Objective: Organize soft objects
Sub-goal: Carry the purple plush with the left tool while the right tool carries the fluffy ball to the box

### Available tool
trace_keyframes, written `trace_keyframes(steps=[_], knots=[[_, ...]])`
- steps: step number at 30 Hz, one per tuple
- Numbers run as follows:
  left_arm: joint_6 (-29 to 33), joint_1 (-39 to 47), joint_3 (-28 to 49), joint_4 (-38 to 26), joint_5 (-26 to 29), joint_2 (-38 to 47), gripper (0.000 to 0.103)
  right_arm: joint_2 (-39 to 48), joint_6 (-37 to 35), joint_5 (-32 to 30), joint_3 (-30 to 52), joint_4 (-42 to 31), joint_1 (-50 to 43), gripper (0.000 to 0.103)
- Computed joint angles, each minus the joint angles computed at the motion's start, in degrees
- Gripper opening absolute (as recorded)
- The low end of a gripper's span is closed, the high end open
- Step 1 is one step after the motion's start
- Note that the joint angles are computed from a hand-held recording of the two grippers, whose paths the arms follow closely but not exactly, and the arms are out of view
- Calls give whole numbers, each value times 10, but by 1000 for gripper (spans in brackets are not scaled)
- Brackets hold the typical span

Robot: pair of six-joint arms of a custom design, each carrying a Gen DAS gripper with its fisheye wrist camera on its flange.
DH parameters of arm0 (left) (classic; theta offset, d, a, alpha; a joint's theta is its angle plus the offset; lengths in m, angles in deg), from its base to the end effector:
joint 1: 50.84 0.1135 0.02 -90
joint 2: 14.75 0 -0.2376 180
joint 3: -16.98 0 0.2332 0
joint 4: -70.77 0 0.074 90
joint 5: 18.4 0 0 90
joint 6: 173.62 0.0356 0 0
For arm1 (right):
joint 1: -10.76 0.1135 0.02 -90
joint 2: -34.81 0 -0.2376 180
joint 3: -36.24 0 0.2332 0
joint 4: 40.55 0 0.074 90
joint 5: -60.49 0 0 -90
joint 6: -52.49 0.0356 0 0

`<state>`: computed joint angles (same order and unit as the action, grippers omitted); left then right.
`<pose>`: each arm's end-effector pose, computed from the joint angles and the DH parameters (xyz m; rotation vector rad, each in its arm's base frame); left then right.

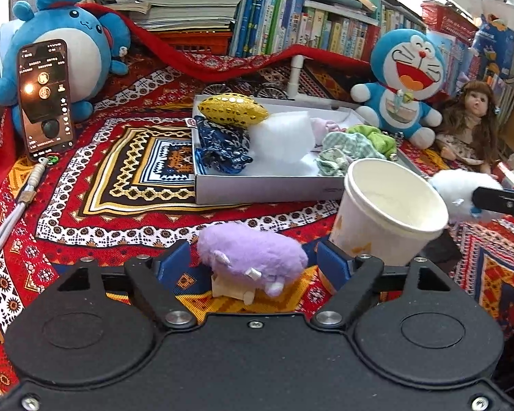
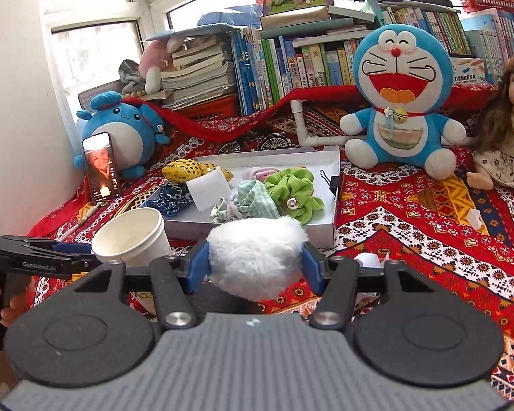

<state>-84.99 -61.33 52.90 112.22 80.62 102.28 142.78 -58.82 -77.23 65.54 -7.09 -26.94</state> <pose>0.2429 -0.0506 0.0251 0.2640 2.2535 -0.2880 0.1808 -0.1064 0.0413 -0.0778 2.0886 0.3742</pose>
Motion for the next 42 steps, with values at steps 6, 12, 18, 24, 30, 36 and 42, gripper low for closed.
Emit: trace_keyframes(steps=[6, 12, 18, 24, 30, 36, 42], knots=[[-8, -9, 34, -24, -11, 36, 75, 14, 6, 5, -4, 19, 5, 61], [-15, 4, 35, -24, 20, 39, 52, 23, 17, 2, -3, 31, 6, 61], [-14, 12, 23, -30, 22, 9, 30, 21, 33, -2, -3, 41, 9, 61], [-45, 22, 11, -10, 17, 9, 49, 22, 37, 1, -6, 48, 14, 61], [-100, 48, 36, -25, 44, 25, 65, 28, 45, 5, -1, 45, 16, 61], [-138, 54, 82, -69, 58, 52, 41, 33, 51, 8, -5, 61, 21, 61], [-133, 59, 65, -68, 57, 14, 38, 25, 71, 7, 3, 62, 26, 61]])
